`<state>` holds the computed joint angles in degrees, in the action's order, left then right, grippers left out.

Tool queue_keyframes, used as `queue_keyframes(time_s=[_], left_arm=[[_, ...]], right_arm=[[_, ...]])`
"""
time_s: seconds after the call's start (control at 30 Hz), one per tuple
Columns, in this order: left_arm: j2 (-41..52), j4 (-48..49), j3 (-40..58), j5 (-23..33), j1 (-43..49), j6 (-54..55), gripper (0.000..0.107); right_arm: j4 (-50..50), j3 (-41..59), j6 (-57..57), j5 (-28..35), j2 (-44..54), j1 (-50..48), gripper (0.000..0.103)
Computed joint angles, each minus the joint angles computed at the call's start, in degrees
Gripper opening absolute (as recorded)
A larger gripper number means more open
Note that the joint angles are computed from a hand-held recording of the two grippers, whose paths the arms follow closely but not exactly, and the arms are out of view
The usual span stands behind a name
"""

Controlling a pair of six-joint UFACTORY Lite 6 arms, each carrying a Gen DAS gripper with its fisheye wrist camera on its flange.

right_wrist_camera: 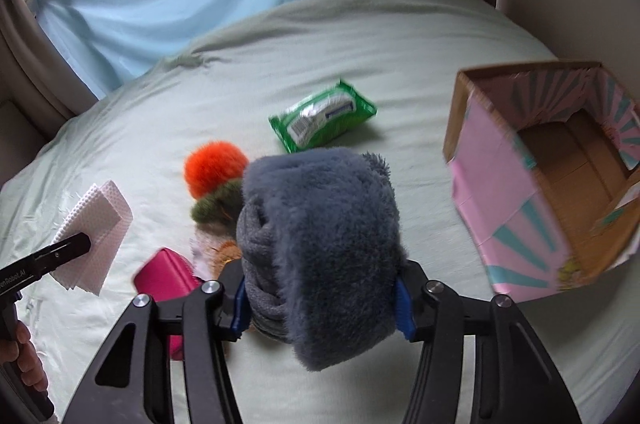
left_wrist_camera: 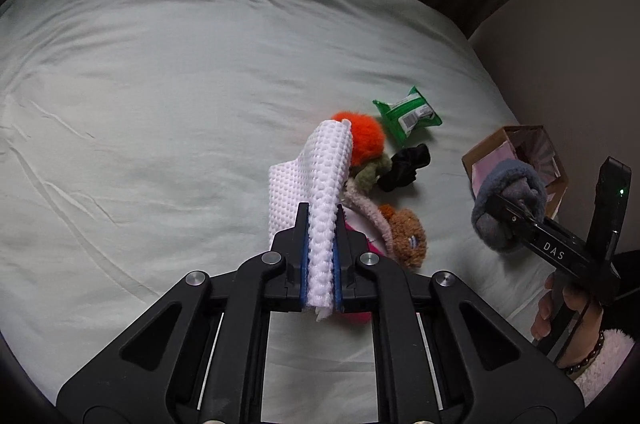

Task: Organize soft objects
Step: 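Carry the white cloth and grey sock over the box and release both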

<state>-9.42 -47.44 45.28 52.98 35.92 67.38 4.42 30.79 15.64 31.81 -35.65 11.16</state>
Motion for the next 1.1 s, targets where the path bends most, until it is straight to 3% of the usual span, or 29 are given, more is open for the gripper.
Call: queue_keyframes(time_s=[0.17,0.33,0.47,0.57,0.83,0.93,1.1], left_arm=[[-7.84,4.25,6.39,6.34,-2.28,-12.12,0.007],[-12.34,8.55,15.07,9.77,-9.56,-26.9,0.007],[-13.93,15.71,22.65,8.49,-22.27,-43.83,0.007],[-12.41,25.09,28.89,4.7,-37.3,-61.76,0.007],[4.47,54.18,47.05,0.06,-73.19,-105.01,0.007],[15.02,59.64,56.91,0.38,-79.98,-113.82,0.007],[34.13,60.87,77.12,3.88,-85.18,-118.52,0.007]], right_arm=[[3.37,8.86,-6.05,11.74,-4.14,-5.08,0.051],[13.19,21.55,-21.73,22.71,-1.57,-19.11,0.051],[23.35,32.77,-38.7,33.39,4.01,-36.95,0.051],[28.6,41.76,-49.05,40.68,10.61,-48.76,0.051],[33.03,68.95,-63.68,53.11,35.32,-66.5,0.051],[31.28,78.74,-66.12,54.92,45.0,-67.53,0.051],[27.04,99.67,-66.41,59.75,63.98,-67.86,0.051]])
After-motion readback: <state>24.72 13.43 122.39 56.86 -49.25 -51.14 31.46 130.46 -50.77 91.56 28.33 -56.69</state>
